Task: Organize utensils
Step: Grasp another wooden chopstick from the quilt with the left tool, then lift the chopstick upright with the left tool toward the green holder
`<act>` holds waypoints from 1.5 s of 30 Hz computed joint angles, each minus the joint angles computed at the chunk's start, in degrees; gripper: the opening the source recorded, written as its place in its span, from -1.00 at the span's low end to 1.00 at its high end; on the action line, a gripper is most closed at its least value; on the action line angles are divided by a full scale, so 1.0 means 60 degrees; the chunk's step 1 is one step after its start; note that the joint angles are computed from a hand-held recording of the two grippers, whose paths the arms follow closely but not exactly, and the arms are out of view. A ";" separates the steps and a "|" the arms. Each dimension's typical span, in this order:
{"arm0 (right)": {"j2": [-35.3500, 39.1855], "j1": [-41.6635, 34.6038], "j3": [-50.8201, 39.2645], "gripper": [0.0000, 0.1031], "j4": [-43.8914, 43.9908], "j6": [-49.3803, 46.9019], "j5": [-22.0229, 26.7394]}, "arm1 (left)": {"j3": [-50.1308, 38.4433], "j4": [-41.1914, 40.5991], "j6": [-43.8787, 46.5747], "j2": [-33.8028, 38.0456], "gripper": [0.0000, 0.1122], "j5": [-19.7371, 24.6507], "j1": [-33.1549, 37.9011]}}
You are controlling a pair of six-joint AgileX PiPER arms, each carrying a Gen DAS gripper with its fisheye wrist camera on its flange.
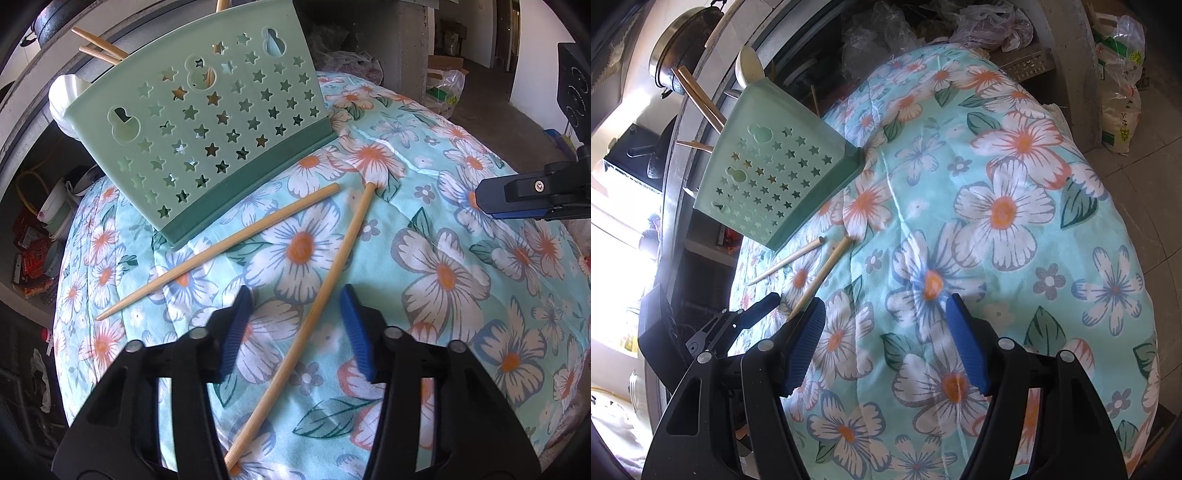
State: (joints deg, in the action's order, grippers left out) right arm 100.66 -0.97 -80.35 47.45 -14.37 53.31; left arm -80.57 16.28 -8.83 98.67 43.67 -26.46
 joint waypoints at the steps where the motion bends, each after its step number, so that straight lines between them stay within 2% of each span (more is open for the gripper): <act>1: 0.0012 0.0012 -0.0011 0.28 -0.0007 0.0020 -0.0002 | 0.0007 0.0010 0.0008 0.0003 -0.32 -0.0012 0.0003; 5: 0.0034 0.0019 -0.0029 0.28 0.0004 0.0036 -0.0003 | 0.0120 0.0155 -0.0052 -0.0078 -0.71 -0.0078 -0.0051; 9: 0.0049 0.0021 -0.0051 0.28 0.0002 0.0062 0.0012 | 0.0213 -0.0029 0.0254 -0.0233 -0.81 -0.0076 -0.0018; 12: 0.0055 -0.0009 -0.0063 0.28 0.0030 0.0035 0.0048 | 0.0382 -0.0749 0.0856 -0.0529 -0.91 0.0064 0.0124; 15: 0.0043 -0.0002 -0.0046 0.28 0.0024 0.0040 0.0019 | 0.0589 -0.1763 0.1578 -0.0867 -0.91 0.0390 0.0428; 22: 0.0027 -0.0020 -0.0014 0.28 0.0132 0.0022 0.0046 | 0.0799 -0.4902 0.3311 -0.1230 -0.89 0.1659 0.1825; 24: 0.0022 -0.0002 -0.0019 0.28 0.0148 0.0053 0.0082 | 0.0650 -0.5350 0.3398 -0.1119 -0.75 0.1836 0.2077; 27: -0.0042 0.0045 -0.0012 0.28 0.0181 0.0048 0.0104 | 0.0302 -0.5173 0.3183 -0.0818 -0.63 0.1686 0.1985; 31: -0.0147 0.0044 0.0013 0.28 0.0255 0.0059 0.0116 | -0.0645 -0.5283 0.3187 0.0080 -0.63 0.1823 0.1885; 34: -0.0134 -0.0015 0.0026 0.28 0.0416 0.0084 0.0138 | -0.1207 -0.5155 0.3039 0.0645 -0.64 0.1591 0.1692; 38: 0.0018 -0.0066 -0.0135 0.28 0.0803 0.0098 0.0237 | -0.1524 -0.5190 0.2963 0.0990 -0.90 0.1304 0.1692; 45: 0.1071 0.0299 -0.1278 0.28 0.2536 0.0115 0.0515 | -0.0422 -0.6327 0.3545 0.0188 -0.91 0.0974 0.2427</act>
